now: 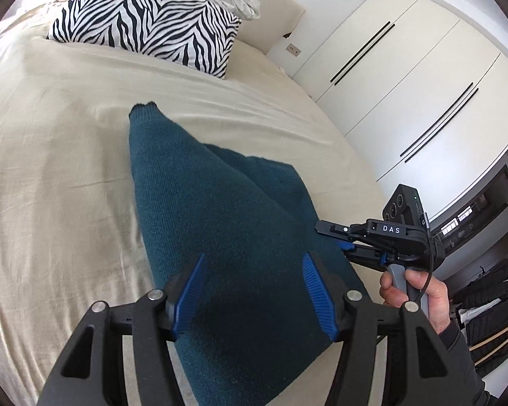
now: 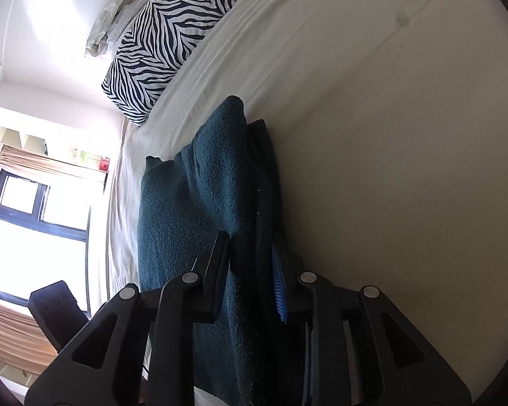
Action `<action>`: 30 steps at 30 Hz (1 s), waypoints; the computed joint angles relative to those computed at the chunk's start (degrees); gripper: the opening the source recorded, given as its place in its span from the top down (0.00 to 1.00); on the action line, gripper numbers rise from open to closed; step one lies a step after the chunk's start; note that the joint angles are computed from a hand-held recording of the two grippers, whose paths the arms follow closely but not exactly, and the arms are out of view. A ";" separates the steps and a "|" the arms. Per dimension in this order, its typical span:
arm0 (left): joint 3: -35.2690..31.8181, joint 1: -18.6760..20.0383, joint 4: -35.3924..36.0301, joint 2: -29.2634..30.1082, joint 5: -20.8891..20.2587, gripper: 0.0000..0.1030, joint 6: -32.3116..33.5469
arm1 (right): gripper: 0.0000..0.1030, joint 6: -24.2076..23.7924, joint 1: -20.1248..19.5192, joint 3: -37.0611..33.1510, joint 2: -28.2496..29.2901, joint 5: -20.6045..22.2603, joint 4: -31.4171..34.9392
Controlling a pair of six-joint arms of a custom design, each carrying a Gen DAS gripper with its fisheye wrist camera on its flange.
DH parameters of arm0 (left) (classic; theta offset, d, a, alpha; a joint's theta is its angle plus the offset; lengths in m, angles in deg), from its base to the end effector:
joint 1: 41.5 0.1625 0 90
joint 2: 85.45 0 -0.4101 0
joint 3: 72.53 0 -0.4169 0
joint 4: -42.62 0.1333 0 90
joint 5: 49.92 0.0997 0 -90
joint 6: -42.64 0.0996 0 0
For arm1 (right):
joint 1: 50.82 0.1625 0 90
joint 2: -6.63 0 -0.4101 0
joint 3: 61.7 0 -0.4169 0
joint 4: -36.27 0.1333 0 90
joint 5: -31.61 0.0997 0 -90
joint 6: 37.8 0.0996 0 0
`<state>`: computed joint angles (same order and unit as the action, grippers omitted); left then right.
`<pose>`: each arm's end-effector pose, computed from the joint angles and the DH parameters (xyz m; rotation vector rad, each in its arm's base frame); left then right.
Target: Fold small clothes
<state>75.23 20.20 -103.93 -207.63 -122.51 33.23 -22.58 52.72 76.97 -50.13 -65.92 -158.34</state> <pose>0.0052 -0.3344 0.2994 0.3541 2.8771 -0.9026 0.2137 -0.3739 0.0401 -0.0849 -3.0463 0.6423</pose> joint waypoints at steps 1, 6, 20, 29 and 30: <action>0.03 -0.21 -0.83 -0.45 0.59 0.37 0.31 | 0.59 -0.26 0.97 0.38 -0.74 -1.48 -1.14; -3.17 5.06 -1.30 6.41 -0.84 0.28 -0.30 | 0.25 -0.52 2.92 -2.32 -1.46 -1.83 1.14; -7.03 9.42 0.56 17.11 1.01 0.25 -1.76 | 0.63 -5.52 2.10 -8.40 7.45 -6.20 6.62; -8.53 9.17 4.32 17.15 1.14 0.45 -2.29 | 0.74 -4.08 2.70 -7.58 6.81 -5.90 7.17; -8.59 8.52 4.75 17.20 1.87 0.50 -2.72 | 0.75 -3.51 3.02 -7.78 6.95 -6.64 7.48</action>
